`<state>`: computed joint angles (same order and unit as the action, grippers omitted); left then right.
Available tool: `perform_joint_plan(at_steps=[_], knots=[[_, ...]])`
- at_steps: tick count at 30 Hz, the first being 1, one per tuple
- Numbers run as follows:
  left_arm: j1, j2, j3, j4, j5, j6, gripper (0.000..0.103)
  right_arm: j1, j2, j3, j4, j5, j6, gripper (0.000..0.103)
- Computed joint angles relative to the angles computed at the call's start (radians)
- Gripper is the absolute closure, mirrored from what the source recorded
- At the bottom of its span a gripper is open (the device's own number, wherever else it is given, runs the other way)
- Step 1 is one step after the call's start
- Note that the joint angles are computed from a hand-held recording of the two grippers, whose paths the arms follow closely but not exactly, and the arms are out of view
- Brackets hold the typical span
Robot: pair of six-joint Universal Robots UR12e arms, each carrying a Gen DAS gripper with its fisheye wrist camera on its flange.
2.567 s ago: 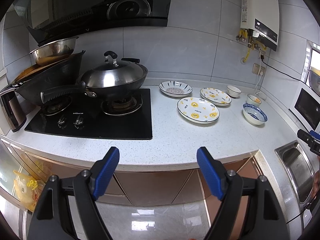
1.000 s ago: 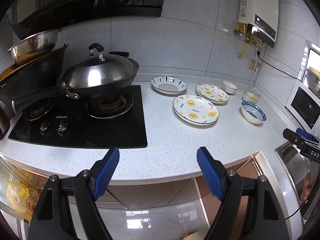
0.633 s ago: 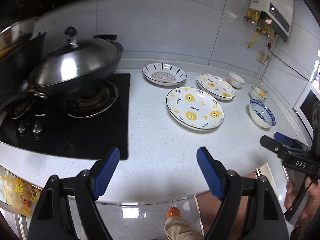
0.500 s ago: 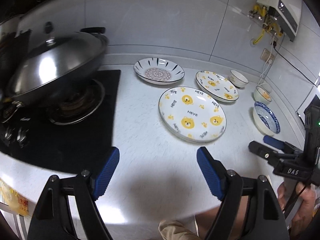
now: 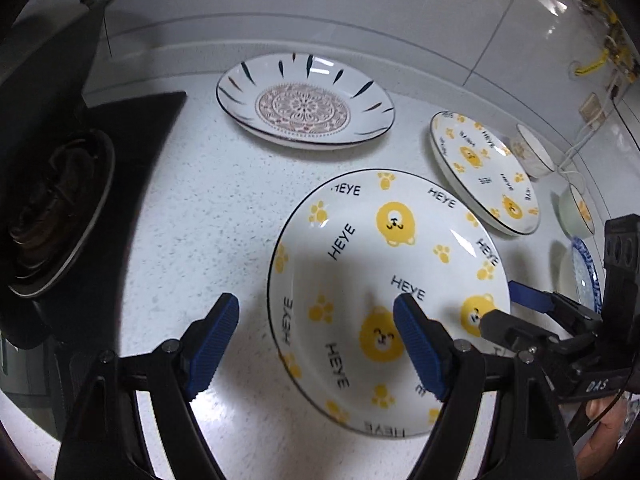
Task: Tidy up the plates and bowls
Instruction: 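Move both grippers toward the nearest yellow bear-print plate, then close the left gripper on the bear plate rim while the right gripper grips it too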
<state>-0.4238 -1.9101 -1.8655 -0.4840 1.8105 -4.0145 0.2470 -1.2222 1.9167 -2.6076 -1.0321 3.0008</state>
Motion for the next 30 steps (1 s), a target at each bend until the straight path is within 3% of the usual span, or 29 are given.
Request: perform_joint_plan(at_steps=[13, 21, 30], knots=[[0.047, -0.035, 0.014, -0.010, -0.130, -0.038, 0.024, -0.015, 0.064, -0.086, 0.164, 0.070, -0.105, 0.001], [0.058, -0.038, 0.013, 0.003, -0.157, -0.042, 0.024, -0.023, 0.074, -0.107, 0.217, 0.090, -0.162, 0.006], [0.078, -0.031, -0.001, 0.020, -0.222, -0.037, 0.024, -0.053, 0.085, -0.123, 0.319, 0.197, -0.218, 0.015]])
